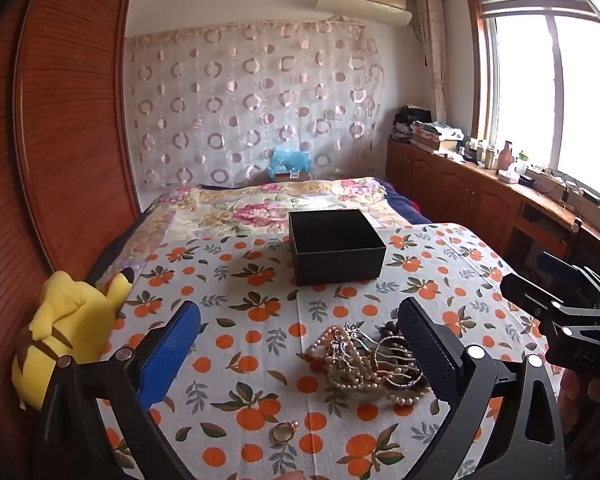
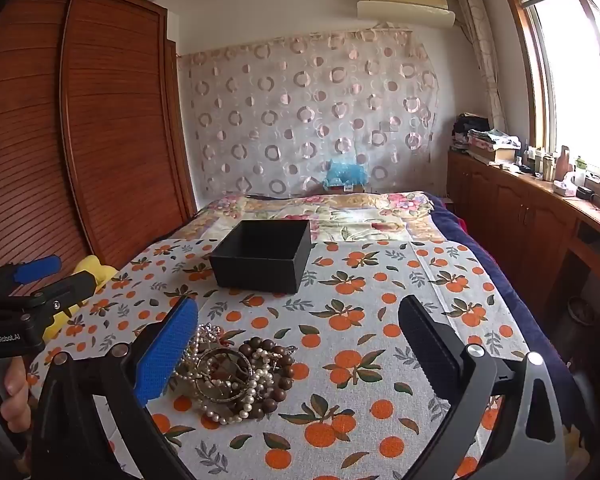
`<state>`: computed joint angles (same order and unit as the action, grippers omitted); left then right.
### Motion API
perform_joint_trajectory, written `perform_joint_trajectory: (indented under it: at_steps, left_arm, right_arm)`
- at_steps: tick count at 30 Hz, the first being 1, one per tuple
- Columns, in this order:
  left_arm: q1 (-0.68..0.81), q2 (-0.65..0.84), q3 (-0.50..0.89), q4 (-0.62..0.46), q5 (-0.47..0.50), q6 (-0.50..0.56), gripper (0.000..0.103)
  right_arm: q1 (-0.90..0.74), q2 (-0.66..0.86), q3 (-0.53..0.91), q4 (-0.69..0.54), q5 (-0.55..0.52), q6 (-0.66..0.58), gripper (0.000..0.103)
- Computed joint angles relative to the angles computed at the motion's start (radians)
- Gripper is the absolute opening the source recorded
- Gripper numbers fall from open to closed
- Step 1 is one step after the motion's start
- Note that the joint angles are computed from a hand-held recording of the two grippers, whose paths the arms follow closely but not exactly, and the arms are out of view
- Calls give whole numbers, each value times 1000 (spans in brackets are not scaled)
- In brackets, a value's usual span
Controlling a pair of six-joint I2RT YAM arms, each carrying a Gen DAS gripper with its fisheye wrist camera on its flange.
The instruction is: Organize jewelry
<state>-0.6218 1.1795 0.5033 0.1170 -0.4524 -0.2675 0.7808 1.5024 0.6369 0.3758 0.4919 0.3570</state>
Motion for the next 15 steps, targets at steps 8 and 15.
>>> perform_joint_trajectory:
  at_steps: [8, 15]
  left_arm:
    - [-3, 3, 0, 3, -8, 3, 96]
    - [-6, 2, 2, 1, -10, -1, 96]
  right_arm:
    - [0, -5, -2, -5, -5, 7, 101]
    - [1, -8, -3, -4, -5, 6, 101]
